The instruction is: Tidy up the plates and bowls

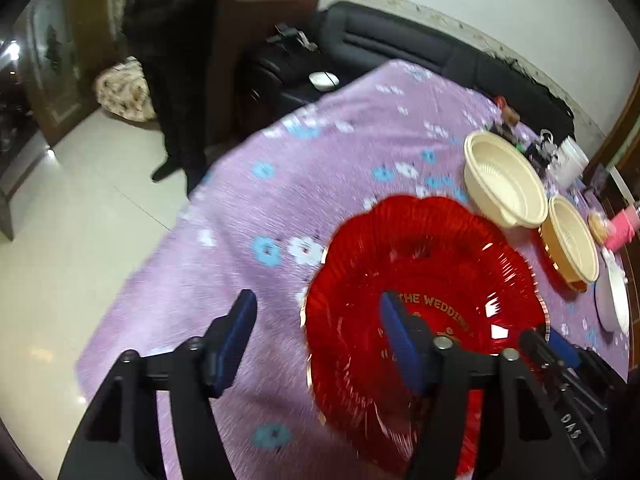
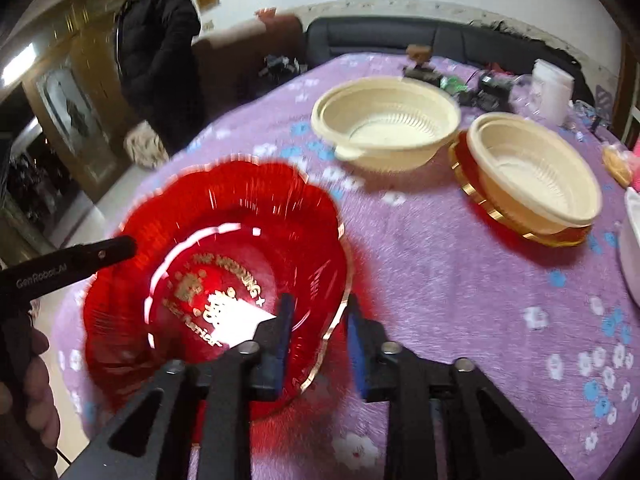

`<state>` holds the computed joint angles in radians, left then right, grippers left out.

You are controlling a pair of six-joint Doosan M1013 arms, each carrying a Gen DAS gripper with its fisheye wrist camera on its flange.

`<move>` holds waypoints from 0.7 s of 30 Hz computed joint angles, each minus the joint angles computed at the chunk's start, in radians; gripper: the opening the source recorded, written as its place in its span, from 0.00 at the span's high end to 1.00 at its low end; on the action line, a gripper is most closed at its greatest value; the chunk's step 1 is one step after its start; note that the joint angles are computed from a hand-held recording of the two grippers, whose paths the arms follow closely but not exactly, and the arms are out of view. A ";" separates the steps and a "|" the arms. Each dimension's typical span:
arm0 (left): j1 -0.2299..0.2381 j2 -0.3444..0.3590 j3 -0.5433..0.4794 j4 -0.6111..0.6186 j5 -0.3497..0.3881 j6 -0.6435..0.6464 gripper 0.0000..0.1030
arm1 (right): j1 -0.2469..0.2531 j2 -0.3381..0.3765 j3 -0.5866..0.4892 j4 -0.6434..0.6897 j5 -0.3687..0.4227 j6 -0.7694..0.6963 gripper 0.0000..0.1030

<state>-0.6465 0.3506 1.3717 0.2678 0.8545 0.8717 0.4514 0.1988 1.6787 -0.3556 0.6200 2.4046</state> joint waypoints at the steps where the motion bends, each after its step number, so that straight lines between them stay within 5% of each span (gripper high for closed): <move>1: -0.008 -0.025 0.020 0.020 -0.024 -0.016 0.36 | 0.003 -0.016 0.012 -0.030 -0.011 0.030 0.53; 3: -0.022 -0.061 0.049 0.036 -0.059 -0.029 0.31 | 0.008 -0.050 0.043 -0.095 -0.029 0.100 0.45; 13: -0.107 -0.158 0.122 -0.115 -0.166 0.144 0.30 | -0.002 -0.225 0.209 -0.287 0.049 0.348 0.45; 21: -0.214 -0.198 0.150 0.141 -0.184 0.027 0.30 | 0.035 -0.357 0.283 -0.455 0.148 0.546 0.45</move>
